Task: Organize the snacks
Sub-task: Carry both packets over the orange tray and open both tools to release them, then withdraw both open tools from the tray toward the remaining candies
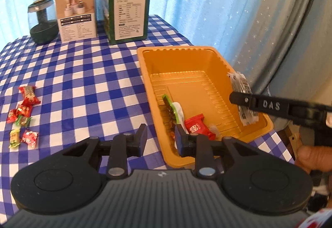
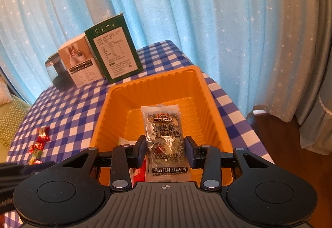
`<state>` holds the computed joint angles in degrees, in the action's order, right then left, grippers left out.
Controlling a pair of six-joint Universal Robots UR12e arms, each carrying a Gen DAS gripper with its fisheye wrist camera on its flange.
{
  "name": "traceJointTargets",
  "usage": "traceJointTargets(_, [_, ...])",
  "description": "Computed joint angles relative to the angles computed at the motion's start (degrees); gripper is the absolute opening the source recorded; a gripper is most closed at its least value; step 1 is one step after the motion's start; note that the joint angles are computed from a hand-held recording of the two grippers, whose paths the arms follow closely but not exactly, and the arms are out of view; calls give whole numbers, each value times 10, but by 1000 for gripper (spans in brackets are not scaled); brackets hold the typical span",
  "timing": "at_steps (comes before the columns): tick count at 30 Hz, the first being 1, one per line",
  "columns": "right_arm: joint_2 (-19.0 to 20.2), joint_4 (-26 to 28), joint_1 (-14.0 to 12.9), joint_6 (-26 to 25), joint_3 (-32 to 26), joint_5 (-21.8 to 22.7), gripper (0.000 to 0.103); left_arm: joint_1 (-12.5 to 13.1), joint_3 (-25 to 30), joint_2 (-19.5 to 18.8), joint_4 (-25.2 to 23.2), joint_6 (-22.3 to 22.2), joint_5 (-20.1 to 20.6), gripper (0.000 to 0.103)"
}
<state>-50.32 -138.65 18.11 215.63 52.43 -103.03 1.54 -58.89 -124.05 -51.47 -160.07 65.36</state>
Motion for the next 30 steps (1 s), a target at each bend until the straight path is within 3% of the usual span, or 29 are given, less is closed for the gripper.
traceJointTargets(4, [4, -10, -5, -2, -6, 28, 40, 4, -14, 8, 9, -6, 5, 29])
traceJointTargets(7, [0, -21, -2, -1, 0, 23, 59, 8, -23, 14, 11, -15, 8, 34])
traceJointTargets(8, [-4, -26, -1, 3, 5, 20, 60, 9, -27, 16, 10, -18, 6, 37])
traceJointTargets(20, [-60, -23, 28, 53, 79, 5, 60, 32, -87, 63, 31, -33, 3, 49])
traceJointTargets(30, [-72, -3, 52, 20, 80, -1, 60, 54, -134, 102, 52, -30, -12, 62])
